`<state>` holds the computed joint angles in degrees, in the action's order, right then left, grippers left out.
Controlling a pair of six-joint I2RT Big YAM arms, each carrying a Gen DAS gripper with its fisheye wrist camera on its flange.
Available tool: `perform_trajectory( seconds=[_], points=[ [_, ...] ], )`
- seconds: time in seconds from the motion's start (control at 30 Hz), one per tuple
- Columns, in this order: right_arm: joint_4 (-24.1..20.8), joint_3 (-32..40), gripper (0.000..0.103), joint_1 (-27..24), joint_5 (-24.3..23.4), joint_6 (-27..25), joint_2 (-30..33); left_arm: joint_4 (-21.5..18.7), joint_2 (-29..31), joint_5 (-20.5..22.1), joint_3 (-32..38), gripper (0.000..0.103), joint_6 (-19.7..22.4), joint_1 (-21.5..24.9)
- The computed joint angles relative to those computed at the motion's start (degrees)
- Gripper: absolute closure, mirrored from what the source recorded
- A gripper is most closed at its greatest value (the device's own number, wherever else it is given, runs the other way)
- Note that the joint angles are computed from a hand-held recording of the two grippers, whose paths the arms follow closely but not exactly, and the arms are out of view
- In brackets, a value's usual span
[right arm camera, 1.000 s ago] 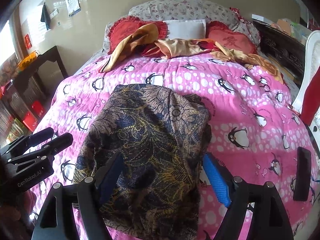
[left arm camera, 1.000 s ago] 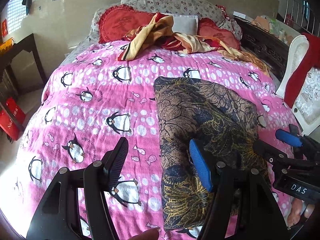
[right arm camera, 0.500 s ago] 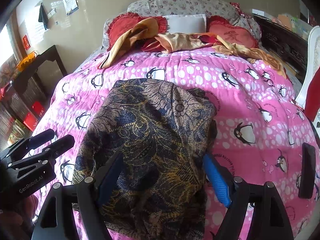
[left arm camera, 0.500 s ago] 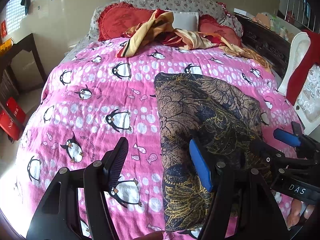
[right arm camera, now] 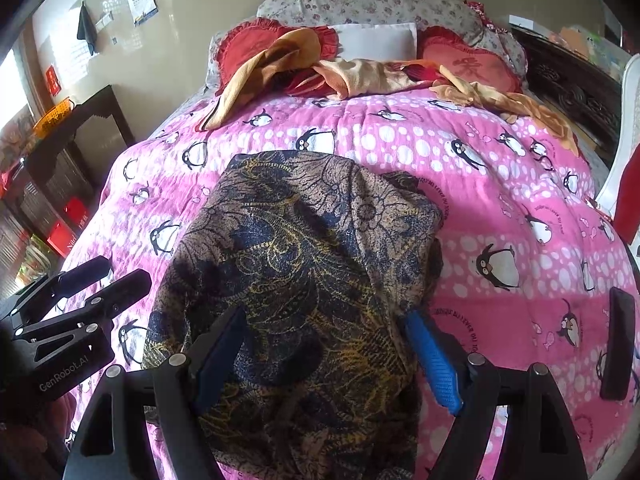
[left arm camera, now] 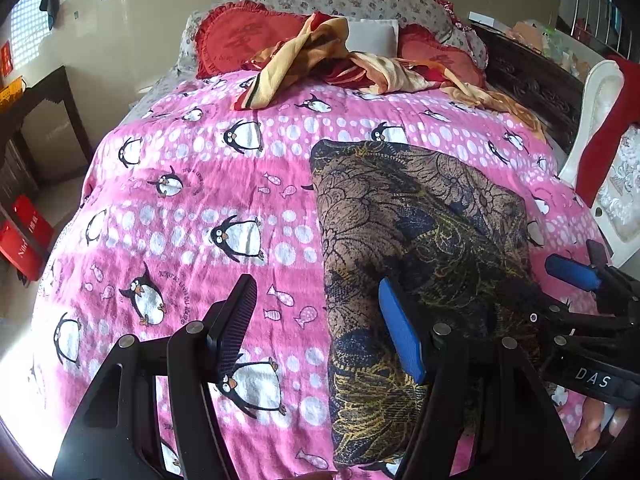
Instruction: Fold small clothes
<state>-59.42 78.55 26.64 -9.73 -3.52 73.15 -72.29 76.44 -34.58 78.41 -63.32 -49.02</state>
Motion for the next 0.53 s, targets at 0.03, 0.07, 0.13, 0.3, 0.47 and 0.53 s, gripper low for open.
perform_trajectory(
  seconds=[0.03, 0.07, 0.13, 0.3, 0.47, 0.53],
  points=[
    [-0.1, 0.1, 0.023, 0.1, 0.0, 0.0, 0.2, 0.1, 0.0, 0.1, 0.0, 0.039, 0.1, 0.0],
    [-0.1, 0.1, 0.023, 0.1, 0.1, 0.0, 0.2, 0.1, 0.0, 0.1, 0.0, 0.039, 0.1, 0.0],
    [-0.1, 0.3, 0.023, 0.3, 0.3, -0.1, 0.3, 0.1, 0.0, 0.1, 0.0, 0.039, 0.1, 0.0],
    [-0.2, 0.4, 0.023, 0.5, 0.4, -0.1, 0.5, 0.9, -0.2, -0.4, -0.5, 0.039, 1.1, 0.1],
    [-0.2, 0.3, 0.023, 0.2, -0.2, -0.4, 0.7, 1.4, -1.0, -2.7, -1.5, 0.039, 2.1, 0.2],
    [-0.2, 0.4, 0.023, -0.6, -1.2, -1.2, 0.9, 1.5, -2.2, -2.3, -2.6, 0.039, 2.2, 1.1]
  ],
)
